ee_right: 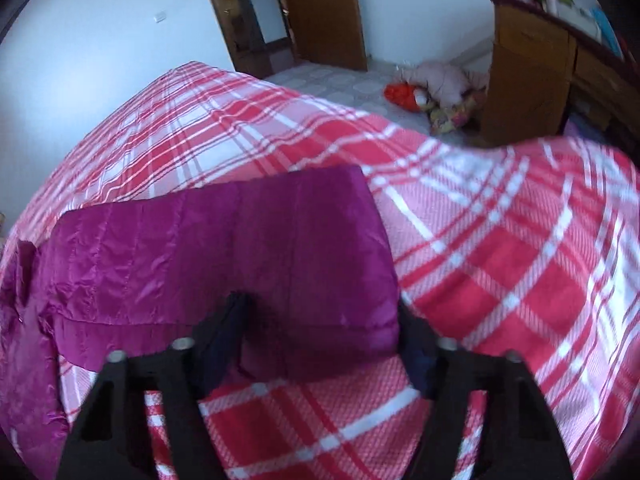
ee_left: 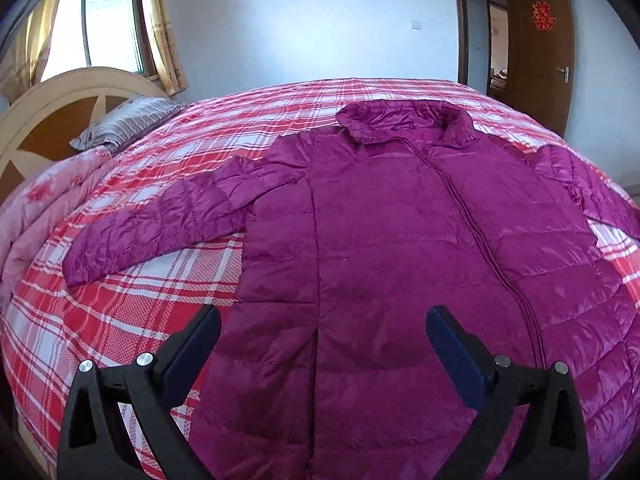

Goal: Fold large clothes
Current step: 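Grasp the magenta jacket's sleeve cuff with the right gripper, then lift the sleeve and fold it across the jacket body, open right gripper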

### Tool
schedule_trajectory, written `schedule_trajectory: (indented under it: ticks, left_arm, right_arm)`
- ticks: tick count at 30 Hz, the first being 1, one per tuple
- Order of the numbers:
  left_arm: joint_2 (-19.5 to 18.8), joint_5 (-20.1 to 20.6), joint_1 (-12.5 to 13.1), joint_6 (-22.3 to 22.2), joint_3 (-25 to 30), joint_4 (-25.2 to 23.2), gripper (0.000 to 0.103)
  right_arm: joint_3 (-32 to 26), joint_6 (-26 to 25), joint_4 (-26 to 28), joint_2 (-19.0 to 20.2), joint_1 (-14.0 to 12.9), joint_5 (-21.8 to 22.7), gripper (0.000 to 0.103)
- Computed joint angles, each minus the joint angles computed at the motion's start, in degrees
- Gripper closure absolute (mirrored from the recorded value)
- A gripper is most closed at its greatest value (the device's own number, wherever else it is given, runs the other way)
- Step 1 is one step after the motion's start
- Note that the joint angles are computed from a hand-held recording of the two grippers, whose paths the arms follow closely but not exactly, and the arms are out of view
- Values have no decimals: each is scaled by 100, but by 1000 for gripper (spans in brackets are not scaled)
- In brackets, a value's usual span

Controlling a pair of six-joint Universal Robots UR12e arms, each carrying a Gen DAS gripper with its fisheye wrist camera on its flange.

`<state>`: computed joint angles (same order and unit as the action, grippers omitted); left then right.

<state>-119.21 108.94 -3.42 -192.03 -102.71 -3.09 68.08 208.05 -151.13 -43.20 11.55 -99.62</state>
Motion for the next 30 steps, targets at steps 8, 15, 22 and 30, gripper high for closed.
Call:
schedule_trajectory:
  ticks: [8, 15, 22, 30]
  left_arm:
    - [121, -269, 76, -176, -177, 297, 1]
    - [238, -464, 117, -267, -374, 518, 1]
    - [303, -567, 216, -455, -533, 654, 1]
    - [372, -667, 316, -642, -691, 763, 1]
  right_arm:
    - [-161, -666, -688, -83, 131, -517, 79]
    - [-1174, -2077, -1150, 268, 542, -1152, 80]
    - [-1912, -3595, -1638, 607, 996, -995, 80]
    - [-2323, -4650, -1430, 890, 1339, -317, 80]
